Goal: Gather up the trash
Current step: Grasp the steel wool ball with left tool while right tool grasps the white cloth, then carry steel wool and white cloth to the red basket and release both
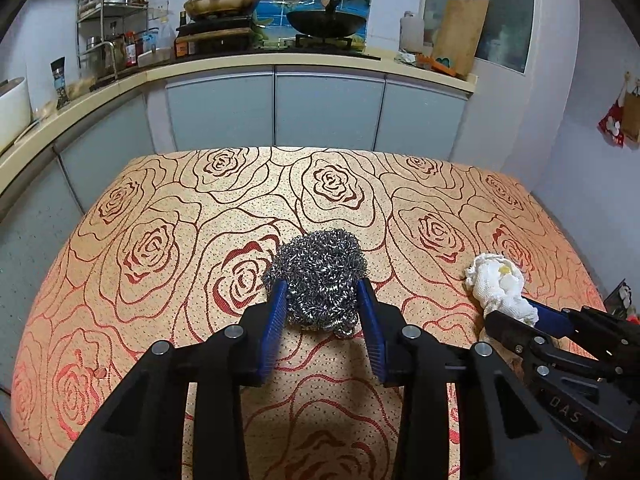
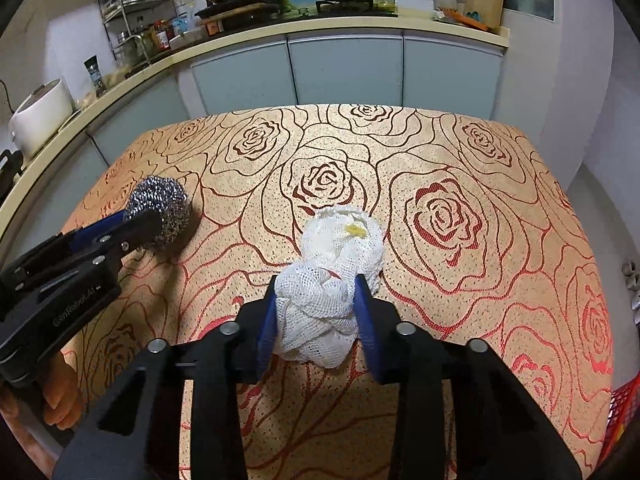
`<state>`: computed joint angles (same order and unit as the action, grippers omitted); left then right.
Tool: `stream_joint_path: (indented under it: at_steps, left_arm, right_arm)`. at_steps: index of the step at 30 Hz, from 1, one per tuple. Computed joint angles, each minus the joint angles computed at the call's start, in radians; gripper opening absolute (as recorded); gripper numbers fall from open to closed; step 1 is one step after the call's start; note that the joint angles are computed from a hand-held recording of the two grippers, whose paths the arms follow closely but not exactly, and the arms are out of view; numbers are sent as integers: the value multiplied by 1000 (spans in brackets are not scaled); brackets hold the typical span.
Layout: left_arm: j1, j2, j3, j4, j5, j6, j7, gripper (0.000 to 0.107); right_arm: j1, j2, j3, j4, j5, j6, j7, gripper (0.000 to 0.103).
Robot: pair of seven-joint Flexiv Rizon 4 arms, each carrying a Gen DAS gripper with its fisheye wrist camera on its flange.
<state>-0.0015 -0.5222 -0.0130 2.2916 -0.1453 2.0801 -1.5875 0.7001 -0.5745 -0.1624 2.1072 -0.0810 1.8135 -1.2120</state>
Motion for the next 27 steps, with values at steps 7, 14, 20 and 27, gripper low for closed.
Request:
stream_joint_path:
  at_steps: [7,14,20,27]
  left_arm:
    - [-6,-1,9,6,-2,32,-3,35]
    - [-27,21,21,31,-21,78,-4,35]
    - [-64,60,37,71,-58,108,3,35]
    - [-139,129,65,147,-134,168,41,35]
  right_arm:
    - [16,36,-12,46,26,41,-19,28]
    - [83,94,-67,97,107,93,-91,28]
    - [132,151,-96,130,191,122,-166,28]
    - [160,220,-95,173,286,159,-246,28]
